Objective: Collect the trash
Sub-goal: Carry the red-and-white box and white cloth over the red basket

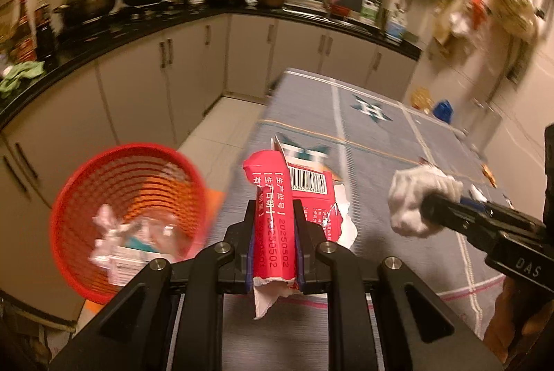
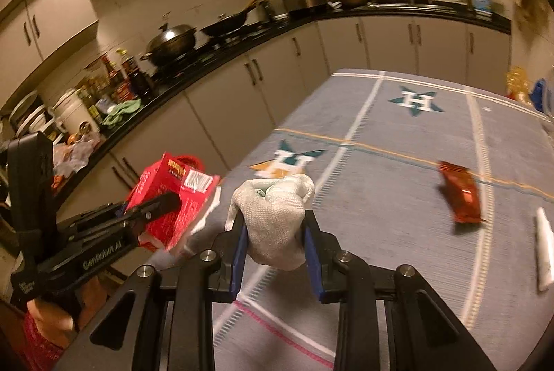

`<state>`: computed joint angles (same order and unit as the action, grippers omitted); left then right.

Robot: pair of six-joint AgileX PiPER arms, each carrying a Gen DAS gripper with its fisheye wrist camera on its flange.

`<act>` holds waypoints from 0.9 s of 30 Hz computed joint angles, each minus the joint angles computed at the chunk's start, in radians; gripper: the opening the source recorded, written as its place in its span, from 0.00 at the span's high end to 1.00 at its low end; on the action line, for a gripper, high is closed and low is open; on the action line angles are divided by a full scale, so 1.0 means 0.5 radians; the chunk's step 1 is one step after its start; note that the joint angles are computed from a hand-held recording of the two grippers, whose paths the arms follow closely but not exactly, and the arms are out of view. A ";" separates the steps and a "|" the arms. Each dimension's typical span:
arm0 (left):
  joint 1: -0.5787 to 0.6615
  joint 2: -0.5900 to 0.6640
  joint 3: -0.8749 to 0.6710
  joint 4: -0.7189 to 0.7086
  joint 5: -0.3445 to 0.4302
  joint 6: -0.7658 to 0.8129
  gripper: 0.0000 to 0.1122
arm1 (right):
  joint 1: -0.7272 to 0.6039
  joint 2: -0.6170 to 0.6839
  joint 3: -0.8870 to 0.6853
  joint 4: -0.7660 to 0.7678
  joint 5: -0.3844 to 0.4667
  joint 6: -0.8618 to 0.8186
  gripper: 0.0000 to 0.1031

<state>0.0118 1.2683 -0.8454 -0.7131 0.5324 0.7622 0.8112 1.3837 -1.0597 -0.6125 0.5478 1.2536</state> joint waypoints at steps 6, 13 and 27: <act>0.492 0.164 -0.114 -0.248 0.154 0.389 0.85 | 0.043 0.337 -0.408 0.297 -0.001 -0.361 0.68; 0.818 0.434 -0.282 -0.323 0.226 0.508 0.85 | 0.086 0.777 -0.982 0.636 0.076 -0.744 0.65; 1.007 0.708 -0.445 -0.397 0.278 0.630 0.85 | 0.052 1.443 -1.850 1.027 0.361 -1.081 0.64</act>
